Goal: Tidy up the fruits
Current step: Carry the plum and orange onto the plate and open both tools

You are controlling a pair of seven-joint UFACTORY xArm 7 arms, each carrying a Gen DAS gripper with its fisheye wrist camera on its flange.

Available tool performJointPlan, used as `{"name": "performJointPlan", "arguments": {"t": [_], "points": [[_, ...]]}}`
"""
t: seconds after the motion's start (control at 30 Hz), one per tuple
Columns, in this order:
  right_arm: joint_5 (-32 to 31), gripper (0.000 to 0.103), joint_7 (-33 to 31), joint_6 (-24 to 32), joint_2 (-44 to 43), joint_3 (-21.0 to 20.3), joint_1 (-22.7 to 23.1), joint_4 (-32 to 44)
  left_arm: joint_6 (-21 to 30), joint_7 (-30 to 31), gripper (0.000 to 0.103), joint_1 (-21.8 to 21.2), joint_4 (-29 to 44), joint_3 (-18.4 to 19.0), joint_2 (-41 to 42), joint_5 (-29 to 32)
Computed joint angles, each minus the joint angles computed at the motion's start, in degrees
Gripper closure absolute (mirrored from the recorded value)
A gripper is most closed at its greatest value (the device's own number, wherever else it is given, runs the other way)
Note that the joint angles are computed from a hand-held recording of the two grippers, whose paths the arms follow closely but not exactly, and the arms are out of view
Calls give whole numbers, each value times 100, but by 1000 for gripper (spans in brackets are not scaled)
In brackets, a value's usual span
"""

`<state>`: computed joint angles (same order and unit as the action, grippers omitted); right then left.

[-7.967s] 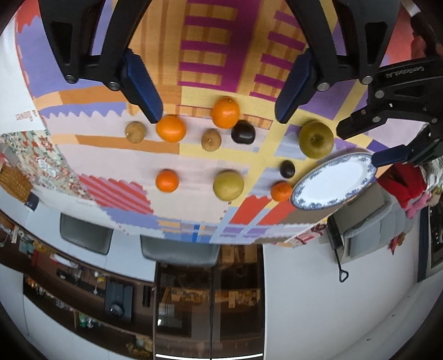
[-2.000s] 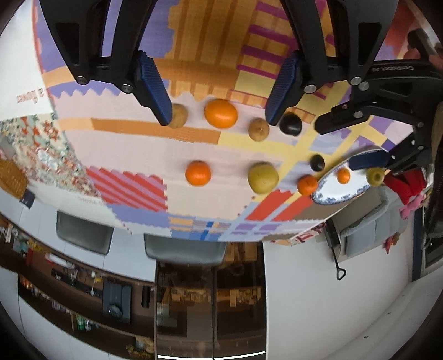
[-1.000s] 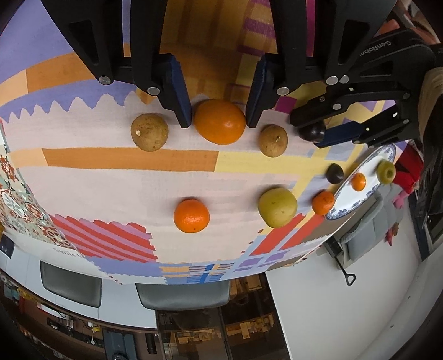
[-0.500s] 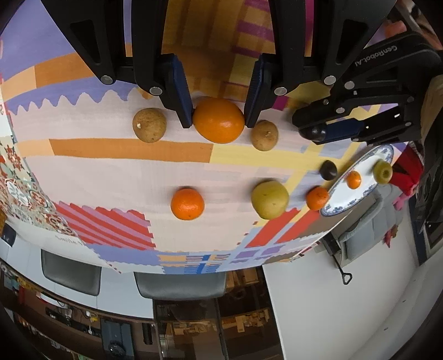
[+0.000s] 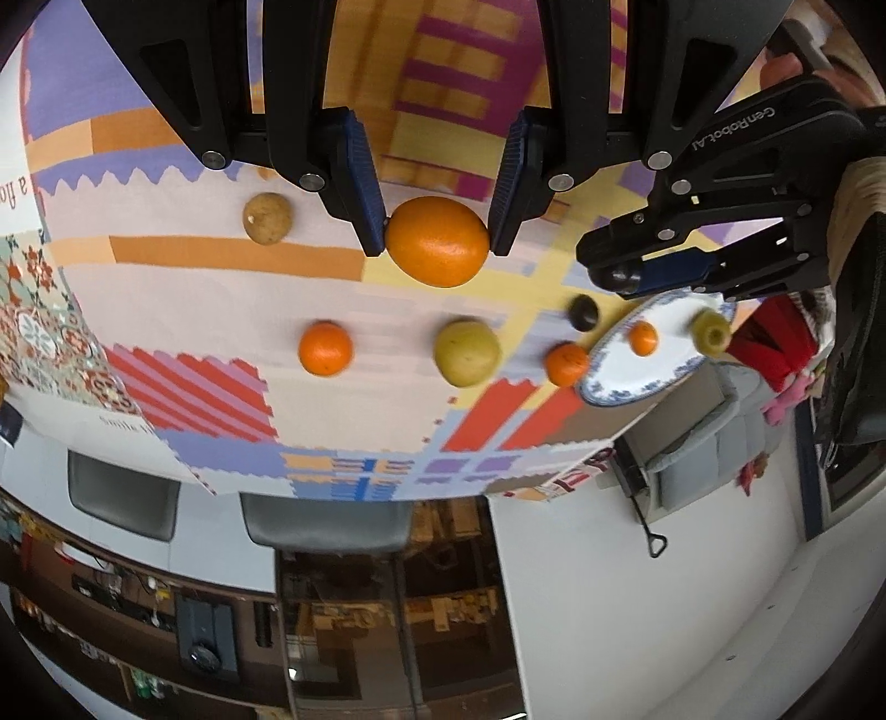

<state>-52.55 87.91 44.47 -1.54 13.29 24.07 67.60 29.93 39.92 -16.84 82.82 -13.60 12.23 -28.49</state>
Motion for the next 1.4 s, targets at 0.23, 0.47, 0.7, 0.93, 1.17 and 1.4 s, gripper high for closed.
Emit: {"name": "performJointPlan", "arguments": {"t": [0.23,0.47,0.7,0.93,1.17,1.4], "points": [[-187,64,-114,39,211,28,148,461,-165,165,73,138,-103,65,-256,-315],[-286,64,-341,25,629,-104,369,1116,-206,35,73,248,-11,220,-302,-308],[-239,64,-735,-19,1199,-390,675,1931,-271,55,73,477,170,317,-237,-252],[119,64,-1447,-139,2027,-750,961,3122,-215,-58,73,705,642,399,79,-5],[905,64,-2449,-115,3046,-1030,1122,4562,77,-114,73,947,1413,377,611,290],[1877,64,-3571,437,4230,-1203,1189,6377,930,-343,73,1056,2881,355,1577,662]]}}
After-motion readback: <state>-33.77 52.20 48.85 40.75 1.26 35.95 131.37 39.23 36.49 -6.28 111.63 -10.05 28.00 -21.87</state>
